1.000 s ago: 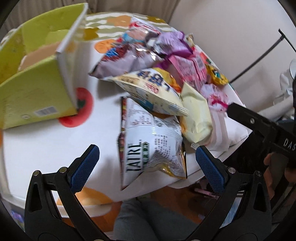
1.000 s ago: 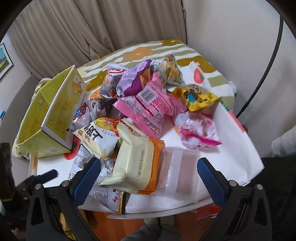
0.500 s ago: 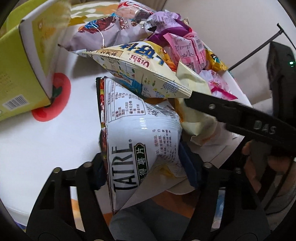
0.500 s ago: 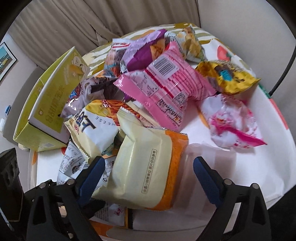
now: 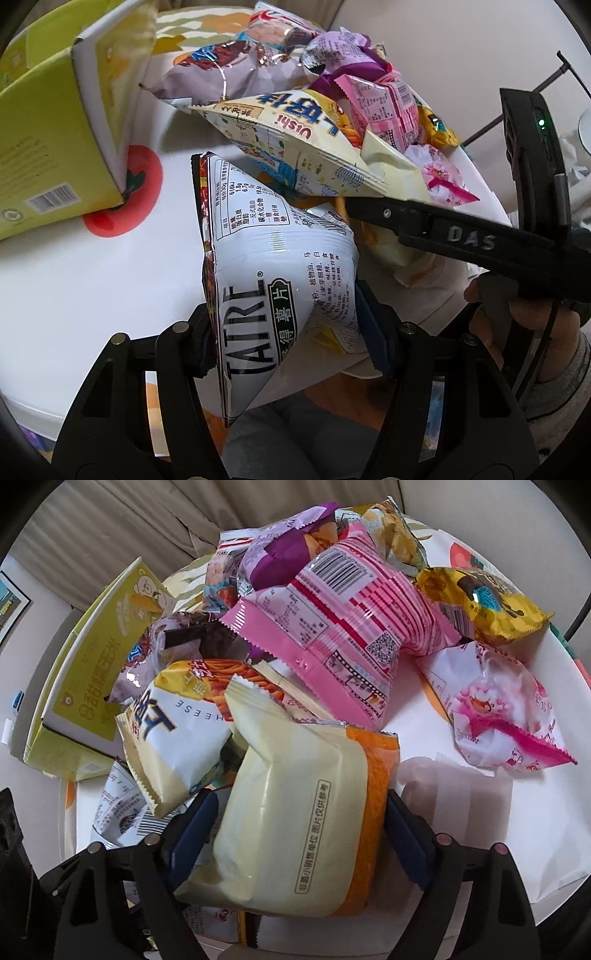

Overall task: Organize snacks
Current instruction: 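Grasp the white TATRE chips bag with left gripper while right gripper grasps the pale yellow bread bag, then carry both bags into the yellow-green box and open both grippers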

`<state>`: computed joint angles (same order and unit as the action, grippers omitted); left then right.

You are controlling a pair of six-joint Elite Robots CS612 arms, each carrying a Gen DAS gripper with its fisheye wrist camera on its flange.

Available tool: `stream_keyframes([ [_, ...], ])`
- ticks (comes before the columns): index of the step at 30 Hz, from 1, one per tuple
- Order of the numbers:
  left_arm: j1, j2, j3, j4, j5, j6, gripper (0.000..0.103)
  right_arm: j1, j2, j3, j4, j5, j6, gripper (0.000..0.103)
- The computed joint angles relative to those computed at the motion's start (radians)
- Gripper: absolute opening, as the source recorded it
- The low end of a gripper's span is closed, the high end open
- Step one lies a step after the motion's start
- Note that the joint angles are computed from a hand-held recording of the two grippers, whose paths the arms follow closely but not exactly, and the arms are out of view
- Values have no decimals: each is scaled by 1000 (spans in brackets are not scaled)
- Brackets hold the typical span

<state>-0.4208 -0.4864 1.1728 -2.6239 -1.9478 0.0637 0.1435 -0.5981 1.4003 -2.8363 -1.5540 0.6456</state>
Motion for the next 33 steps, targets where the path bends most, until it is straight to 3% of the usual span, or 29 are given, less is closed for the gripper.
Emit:
stream_keyframes([
  [1,0,-2,3,-5,2,-4,60,0,2,-8,15,-9,-7,72],
  [4,1,-6,9,-15,9,-32,60,0,3,-11,23,-15,-10,64],
  [17,3,-74,103,-107,53,-132,60,-10,-61,90,-98,28,-1,61],
  [23,12,-130,169,-207,82,-213,60,-11,-96,104,-122,43,-58,61],
  [27,9,-166,201,-296,146,-260,60,-11,-108,88,-147,50,-110,61],
  [33,16,-182,180,-374,226,-357,60,-13,-123,38,-133,88,-248,61],
])
